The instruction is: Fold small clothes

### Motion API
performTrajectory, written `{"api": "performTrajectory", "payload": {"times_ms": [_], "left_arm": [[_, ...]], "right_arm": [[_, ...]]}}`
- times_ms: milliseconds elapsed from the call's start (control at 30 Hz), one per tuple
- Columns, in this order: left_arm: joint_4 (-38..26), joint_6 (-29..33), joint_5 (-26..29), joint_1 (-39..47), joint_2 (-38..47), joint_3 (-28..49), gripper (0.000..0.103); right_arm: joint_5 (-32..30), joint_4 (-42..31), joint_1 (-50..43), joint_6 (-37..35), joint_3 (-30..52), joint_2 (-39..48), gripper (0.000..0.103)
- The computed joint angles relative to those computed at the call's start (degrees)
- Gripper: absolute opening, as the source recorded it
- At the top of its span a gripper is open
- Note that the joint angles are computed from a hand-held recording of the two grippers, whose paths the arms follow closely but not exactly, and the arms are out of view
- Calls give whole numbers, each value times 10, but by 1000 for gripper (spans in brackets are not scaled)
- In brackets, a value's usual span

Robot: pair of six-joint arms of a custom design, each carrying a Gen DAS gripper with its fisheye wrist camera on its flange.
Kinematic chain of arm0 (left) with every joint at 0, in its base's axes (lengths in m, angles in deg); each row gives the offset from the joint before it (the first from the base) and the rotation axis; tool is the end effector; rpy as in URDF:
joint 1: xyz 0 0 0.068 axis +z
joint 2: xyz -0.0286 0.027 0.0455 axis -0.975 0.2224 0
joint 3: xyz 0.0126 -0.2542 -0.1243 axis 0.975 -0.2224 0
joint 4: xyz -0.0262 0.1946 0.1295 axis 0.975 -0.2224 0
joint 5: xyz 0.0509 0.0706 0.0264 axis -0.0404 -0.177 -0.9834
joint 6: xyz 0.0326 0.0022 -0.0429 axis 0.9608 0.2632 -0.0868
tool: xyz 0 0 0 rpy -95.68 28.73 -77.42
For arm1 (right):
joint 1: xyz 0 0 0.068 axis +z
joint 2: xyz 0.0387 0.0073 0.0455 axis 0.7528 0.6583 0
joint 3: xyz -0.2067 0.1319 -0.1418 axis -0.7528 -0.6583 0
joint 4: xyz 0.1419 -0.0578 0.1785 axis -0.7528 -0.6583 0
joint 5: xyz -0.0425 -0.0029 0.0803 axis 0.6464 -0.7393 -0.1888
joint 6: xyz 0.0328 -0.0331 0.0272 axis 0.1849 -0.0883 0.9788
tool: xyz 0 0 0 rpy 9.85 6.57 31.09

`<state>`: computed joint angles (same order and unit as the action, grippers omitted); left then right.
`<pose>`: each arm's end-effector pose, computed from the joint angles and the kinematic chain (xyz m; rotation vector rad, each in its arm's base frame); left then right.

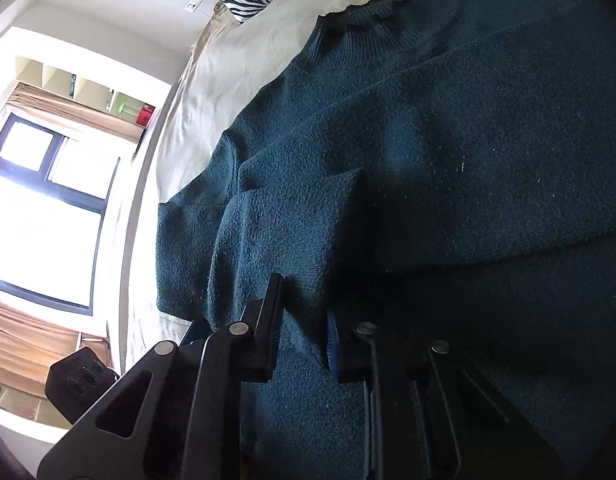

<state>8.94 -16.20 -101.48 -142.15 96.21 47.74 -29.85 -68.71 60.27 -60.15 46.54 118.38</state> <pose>0.1082 -0.1779 0.2412 -0.3536 2.2009 -0.4180 0.2594 0.0731 0.2227 -0.0399 2.6630 0.9720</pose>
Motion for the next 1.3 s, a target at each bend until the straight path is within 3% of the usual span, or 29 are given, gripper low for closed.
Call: {"api": "performTrajectory", "payload": {"times_ms": [167, 433, 733, 1167, 1300], "left_arm": [[7, -20, -11, -4, -23, -20, 86], [16, -30, -14, -8, -37, -36, 85], [14, -48, -28, -20, -55, -49, 81], [1, -55, -23, -15, -63, -48, 79], [-43, -53, -27, -4, -86, -15, 75]], "right_arm": [[43, -38, 3, -35, 52, -37, 7], [24, -119, -141, -134, 132, 30, 6], [-4, -130, -258, -194, 143, 86, 7], [21, -153, -286, -225, 190, 122, 7], [0, -136, -293, -220, 177, 131, 8]]}}
